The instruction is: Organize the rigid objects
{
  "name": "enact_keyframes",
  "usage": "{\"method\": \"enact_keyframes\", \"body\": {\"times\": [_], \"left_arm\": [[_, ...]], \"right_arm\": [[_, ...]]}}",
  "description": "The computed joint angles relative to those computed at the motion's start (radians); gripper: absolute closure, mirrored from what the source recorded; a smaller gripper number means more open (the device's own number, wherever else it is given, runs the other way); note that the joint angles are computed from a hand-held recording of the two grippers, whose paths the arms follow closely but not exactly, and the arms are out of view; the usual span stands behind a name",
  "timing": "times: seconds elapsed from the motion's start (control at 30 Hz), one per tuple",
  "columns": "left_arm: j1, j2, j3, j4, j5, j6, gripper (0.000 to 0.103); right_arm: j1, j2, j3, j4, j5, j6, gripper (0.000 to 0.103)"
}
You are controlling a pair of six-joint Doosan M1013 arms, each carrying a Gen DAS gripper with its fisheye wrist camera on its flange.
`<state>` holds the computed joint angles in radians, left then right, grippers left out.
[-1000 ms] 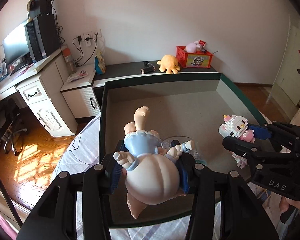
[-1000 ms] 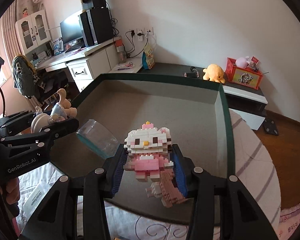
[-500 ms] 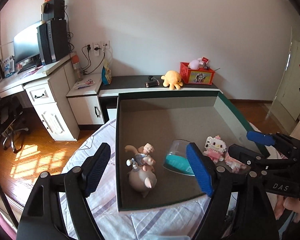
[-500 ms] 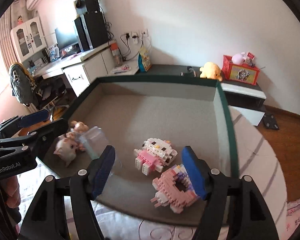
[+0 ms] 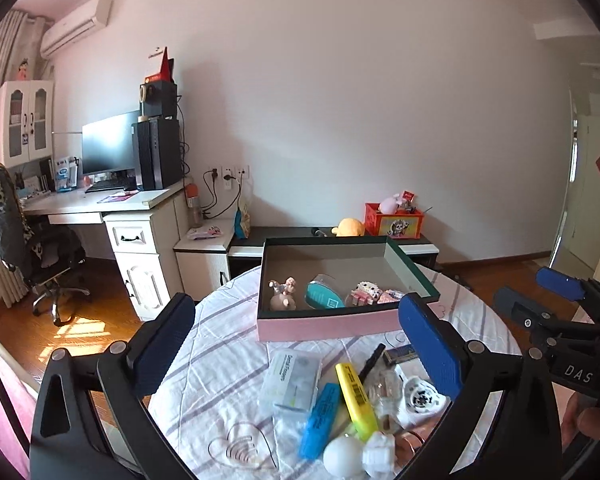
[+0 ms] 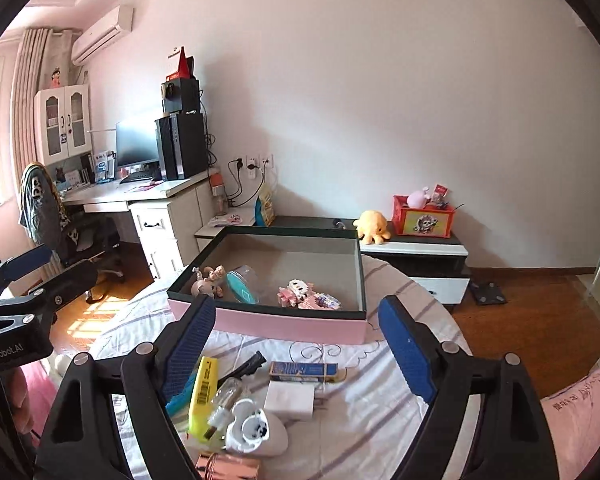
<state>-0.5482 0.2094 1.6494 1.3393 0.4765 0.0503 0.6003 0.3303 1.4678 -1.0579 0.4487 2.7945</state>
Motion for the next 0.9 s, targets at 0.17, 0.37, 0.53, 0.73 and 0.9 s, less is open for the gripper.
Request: {"method": "enact_keyframes", "body": {"times": [0.17, 0.37, 0.53, 0.73, 0.9], "left_arm": [[-0.058, -0.059, 0.072, 0.102, 0.090, -0.100, 0.000], [-0.099, -0.104, 0.124, 0.161, 0.137, -0.152, 0.000], [-0.119, -0.131, 0.153, 0.200, 0.171, -0.188, 0.000], [-0.127, -0.145, 0.168, 0.233, 0.188, -0.224, 0.000], [-0.124, -0.144, 0.172, 0.232, 0.186, -0.227, 0.000]], "right_arm": [[0.051, -0.073, 0.099, -0.215, 0.051, 0.243, 0.010], [0.101, -0.128, 0.174, -0.355, 0.106, 0.393, 0.000], [0.126, -0.152, 0.198, -0.395, 0.139, 0.425, 0.000], [0.143, -0.170, 0.217, -0.435, 0.159, 0.460, 0.000], [0.146, -0.170, 0.218, -0.433, 0.163, 0.459, 0.000]]}}
